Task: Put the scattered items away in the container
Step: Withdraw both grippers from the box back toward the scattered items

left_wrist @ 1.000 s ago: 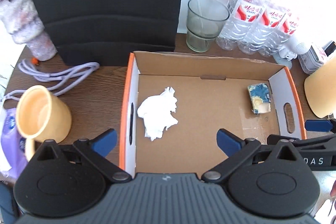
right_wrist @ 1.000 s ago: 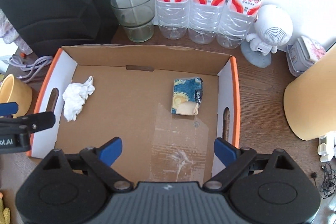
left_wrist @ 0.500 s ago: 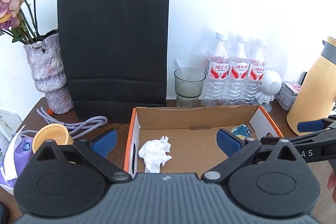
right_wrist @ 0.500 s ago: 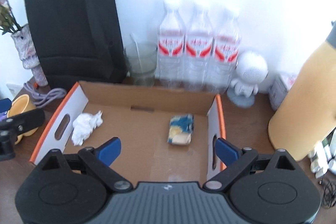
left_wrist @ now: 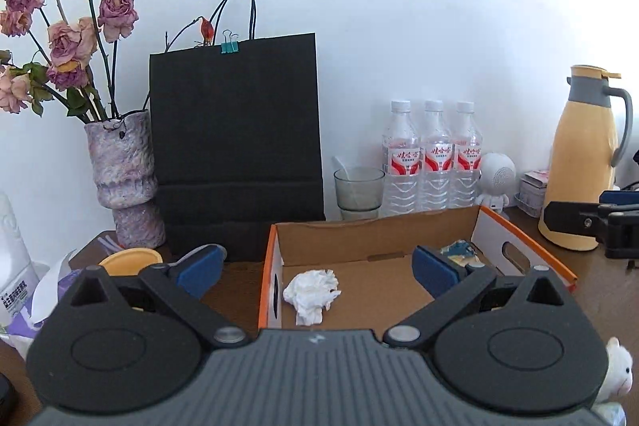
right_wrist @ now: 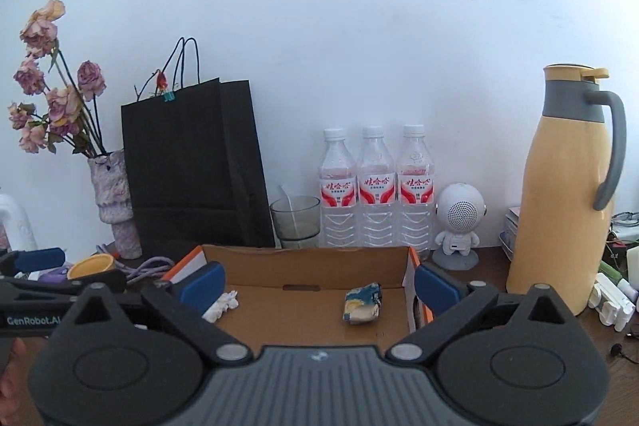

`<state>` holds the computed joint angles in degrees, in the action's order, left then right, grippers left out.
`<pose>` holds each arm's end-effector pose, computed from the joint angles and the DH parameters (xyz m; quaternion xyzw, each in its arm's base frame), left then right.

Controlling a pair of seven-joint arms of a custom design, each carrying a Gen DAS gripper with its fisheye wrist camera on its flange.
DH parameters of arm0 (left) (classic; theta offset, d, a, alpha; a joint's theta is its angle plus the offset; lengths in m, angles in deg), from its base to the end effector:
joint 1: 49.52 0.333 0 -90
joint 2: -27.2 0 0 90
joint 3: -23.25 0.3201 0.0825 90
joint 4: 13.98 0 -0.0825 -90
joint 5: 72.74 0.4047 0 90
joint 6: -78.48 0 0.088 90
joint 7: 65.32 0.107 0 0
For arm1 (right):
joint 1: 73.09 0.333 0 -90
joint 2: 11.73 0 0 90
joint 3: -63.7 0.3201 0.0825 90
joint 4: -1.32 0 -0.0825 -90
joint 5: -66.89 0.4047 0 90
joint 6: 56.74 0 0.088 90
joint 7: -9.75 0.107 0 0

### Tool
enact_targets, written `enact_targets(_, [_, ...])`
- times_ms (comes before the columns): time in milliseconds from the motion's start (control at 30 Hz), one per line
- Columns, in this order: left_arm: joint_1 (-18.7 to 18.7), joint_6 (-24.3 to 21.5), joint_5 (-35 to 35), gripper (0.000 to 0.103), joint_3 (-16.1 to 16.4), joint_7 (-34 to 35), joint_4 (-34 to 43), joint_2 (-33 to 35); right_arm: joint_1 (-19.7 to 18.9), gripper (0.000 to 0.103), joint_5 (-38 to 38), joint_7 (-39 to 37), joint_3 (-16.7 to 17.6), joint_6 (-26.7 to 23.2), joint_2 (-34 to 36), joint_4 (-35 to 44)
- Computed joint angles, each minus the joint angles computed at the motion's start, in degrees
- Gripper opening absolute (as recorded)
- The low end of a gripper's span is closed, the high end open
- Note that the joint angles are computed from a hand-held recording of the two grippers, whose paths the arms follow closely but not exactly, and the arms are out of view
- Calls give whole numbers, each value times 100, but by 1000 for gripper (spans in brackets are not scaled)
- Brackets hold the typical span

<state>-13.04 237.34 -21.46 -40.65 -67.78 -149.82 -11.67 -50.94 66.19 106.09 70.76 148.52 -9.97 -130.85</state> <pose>0.4166 -0.3078 0.4707 -0.6411 0.5138 -0.3222 0.4703 0.4975 0.2792 0.4783 -0.6796 0.4451 -0.2664 0.5187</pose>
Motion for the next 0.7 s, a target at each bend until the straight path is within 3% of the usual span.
enact_targets(100, [-1044, -643, -447, 103, 492, 260, -321, 201, 37, 103, -26, 157, -4, 30, -506, -700])
enact_targets(167, [-1634, -570, -592, 103, 726, -246, -780, -112, 120, 103, -826, 1088, -290, -23, -825, -1125])
enact_targets(267, [-2403, -416, -692, 103, 972, -733, -1340, -322, 231, 103, -1688, 2092, -676, 351, -1110, -1749])
enact_targets(333, [-2785, -514, -758, 103, 1081, -833, -1509, -220, 174, 103, -1876, 2418, -693, 488, -1187, -2033])
enact_targets(433, [-3182, -625, -649, 103, 1342, -669, -1616, -1, 9, 100, -1902, 2131, -512, -62, -1429, -2253])
enact_targets(467, [-3314, -798, -646, 103, 1446, -539, -1603, 77, 99, 98, -2014, 2098, -640, -274, -1550, -2323])
enact_targets(567, [-3531, -949, -502, 103, 1700, -651, -1656, 63, 889, 98, -3320, 2570, -1826, -535, -1784, -2414])
enact_targets(600, [-3544, -850, -393, 103, 1765, -790, -1680, 68, 1004, 97, -3666, 2676, -2015, -632, -1832, -2402])
enact_targets(667, [-3528, -554, -137, 103, 1908, -1028, -1669, 186, 1039, 96, -3593, 2403, -2017, -668, -1853, -2466])
enact_targets(700, [-3548, -482, -48, 103, 1985, -1052, -1615, 312, 1213, 95, -3762, 2470, -2231, -652, -1809, -2442])
